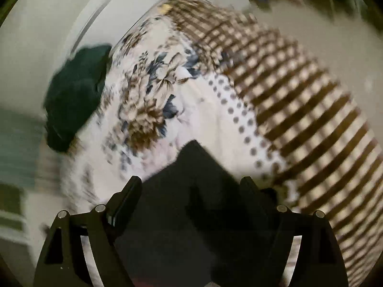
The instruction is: Fold small clothes
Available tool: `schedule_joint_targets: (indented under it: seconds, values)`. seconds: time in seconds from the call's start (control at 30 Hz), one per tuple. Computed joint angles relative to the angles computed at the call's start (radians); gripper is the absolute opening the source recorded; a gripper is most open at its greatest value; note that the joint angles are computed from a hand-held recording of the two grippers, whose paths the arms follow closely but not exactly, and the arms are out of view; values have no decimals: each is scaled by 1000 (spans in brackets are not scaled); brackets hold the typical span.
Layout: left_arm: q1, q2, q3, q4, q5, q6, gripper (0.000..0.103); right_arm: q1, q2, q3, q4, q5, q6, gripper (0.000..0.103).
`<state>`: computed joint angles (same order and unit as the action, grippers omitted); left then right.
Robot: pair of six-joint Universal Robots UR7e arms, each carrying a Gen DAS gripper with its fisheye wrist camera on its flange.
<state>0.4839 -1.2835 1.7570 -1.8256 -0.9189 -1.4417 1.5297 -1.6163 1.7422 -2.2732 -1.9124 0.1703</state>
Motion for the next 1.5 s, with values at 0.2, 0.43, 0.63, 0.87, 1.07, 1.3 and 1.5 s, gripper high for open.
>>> schedule_joint_targets:
  seconds: [0.2,0.43,0.63,0.87,1.07,1.3,1.5]
  values:
    - [18,73,-30,77,-2,115,79,22,43,12,73,-173,-101,88]
    - [112,181,-74,160,-4,208,79,-63,137,-33,99,-119,-56,10]
    - [165,175,-55,141,-57,226,84,-64,166,-31,86,-225,-48,10]
    - [6,47,-14,192,-22,132,84,-34,48,1,167,-137,48,65]
    - [-228,-197,168,235,-98,-296,97,-2,-303,262,141,-65,136,99]
    - [-368,-348,470,-65,-191,-713,99,-390,-719,624,136,375,166,103]
    - [-305,-273,553,-248,-139,-677,99,-646,-716,777,-24,700,68,103]
